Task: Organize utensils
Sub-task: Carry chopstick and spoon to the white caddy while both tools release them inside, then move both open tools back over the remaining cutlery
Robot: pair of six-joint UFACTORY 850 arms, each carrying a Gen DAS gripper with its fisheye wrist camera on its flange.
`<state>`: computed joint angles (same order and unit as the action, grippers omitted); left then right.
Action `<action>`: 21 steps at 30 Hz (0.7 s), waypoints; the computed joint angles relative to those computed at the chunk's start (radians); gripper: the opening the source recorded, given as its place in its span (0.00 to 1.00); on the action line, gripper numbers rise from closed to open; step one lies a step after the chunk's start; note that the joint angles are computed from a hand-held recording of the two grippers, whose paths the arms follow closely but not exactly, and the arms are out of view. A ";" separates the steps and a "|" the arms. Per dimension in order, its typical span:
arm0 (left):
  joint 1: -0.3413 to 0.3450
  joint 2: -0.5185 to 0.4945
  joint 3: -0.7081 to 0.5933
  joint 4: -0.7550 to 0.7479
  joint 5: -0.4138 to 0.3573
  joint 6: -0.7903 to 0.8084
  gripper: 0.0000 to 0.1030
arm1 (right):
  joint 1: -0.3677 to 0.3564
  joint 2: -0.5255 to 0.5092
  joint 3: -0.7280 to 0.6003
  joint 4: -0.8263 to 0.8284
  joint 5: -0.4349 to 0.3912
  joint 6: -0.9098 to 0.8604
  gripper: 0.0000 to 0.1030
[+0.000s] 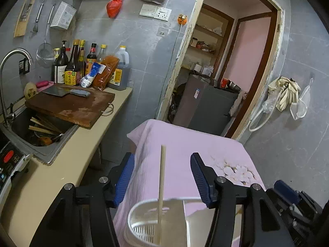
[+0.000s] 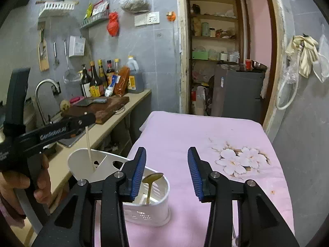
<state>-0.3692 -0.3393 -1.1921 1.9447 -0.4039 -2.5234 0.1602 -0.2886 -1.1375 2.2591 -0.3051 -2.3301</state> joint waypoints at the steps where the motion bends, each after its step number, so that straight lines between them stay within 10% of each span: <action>1: -0.006 0.004 0.004 -0.010 -0.007 0.012 0.59 | -0.007 0.009 0.010 0.006 -0.010 0.002 0.44; 11: -0.116 0.025 0.009 -0.067 -0.119 0.138 0.92 | -0.124 0.107 0.120 0.083 -0.106 0.000 0.96; 21: -0.245 -0.040 -0.075 -0.093 -0.201 0.191 0.95 | -0.275 0.124 0.155 0.034 -0.141 0.028 0.99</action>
<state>-0.6140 -0.3798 -1.2672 1.8515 -0.6051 -2.3326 -0.1150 -0.1649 -0.9830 2.2929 -0.4457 -2.3021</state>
